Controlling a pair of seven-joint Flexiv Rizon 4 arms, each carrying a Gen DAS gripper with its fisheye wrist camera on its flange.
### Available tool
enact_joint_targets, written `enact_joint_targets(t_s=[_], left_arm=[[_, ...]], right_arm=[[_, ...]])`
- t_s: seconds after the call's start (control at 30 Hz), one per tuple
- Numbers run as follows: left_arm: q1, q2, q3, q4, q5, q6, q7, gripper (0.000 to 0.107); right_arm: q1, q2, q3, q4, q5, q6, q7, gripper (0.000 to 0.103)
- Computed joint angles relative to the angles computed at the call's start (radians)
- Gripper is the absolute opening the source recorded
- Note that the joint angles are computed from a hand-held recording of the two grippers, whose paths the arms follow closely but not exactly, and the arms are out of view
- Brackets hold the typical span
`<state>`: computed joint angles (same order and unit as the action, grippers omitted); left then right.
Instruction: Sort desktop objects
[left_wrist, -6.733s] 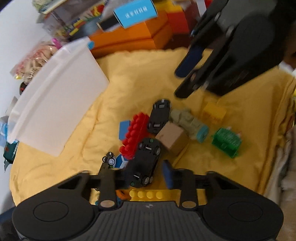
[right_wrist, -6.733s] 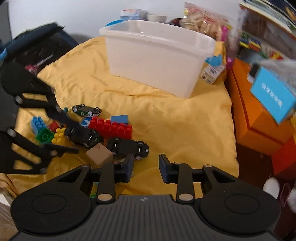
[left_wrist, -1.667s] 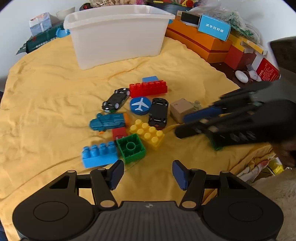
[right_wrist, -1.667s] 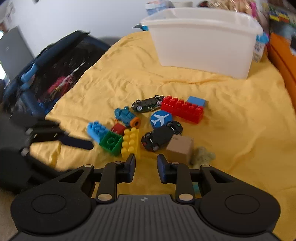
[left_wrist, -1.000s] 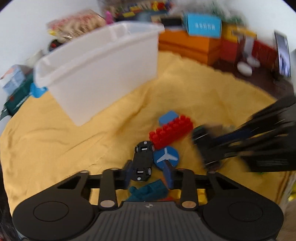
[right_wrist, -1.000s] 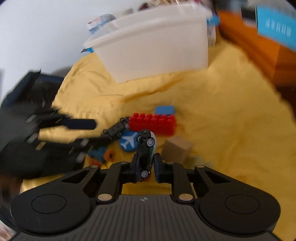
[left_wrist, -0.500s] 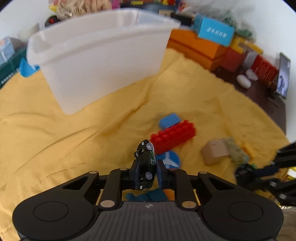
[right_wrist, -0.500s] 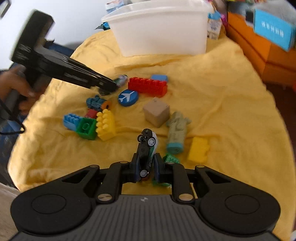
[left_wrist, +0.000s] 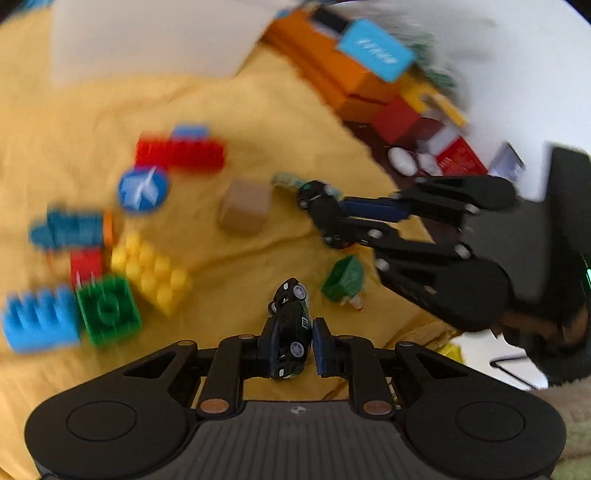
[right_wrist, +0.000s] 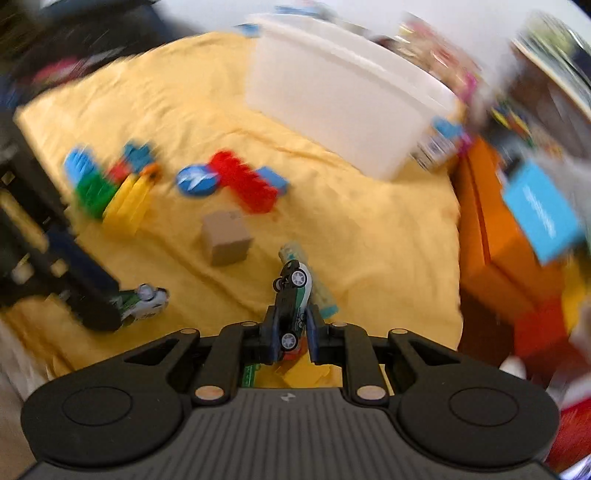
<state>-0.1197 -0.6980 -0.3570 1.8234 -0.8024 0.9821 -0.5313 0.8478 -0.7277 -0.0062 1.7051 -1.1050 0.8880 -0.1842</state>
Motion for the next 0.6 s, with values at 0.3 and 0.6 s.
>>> enact_joint_targets(t_s=[0.3, 0.6], left_arm=[[-0.051, 0.048, 0.043, 0.070, 0.063, 0.243, -0.080, 0.044], [-0.036, 0.056, -0.017, 0.128, 0.245, 0.424, -0.047, 0.047]], right_arm=[[-0.031, 0.001, -0.013, 0.016, -0.139, 0.219, 0.021, 0.026], [-0.115, 0.044, -0.056, 0.081, -0.243, 0.425, 0.366, 0.036]])
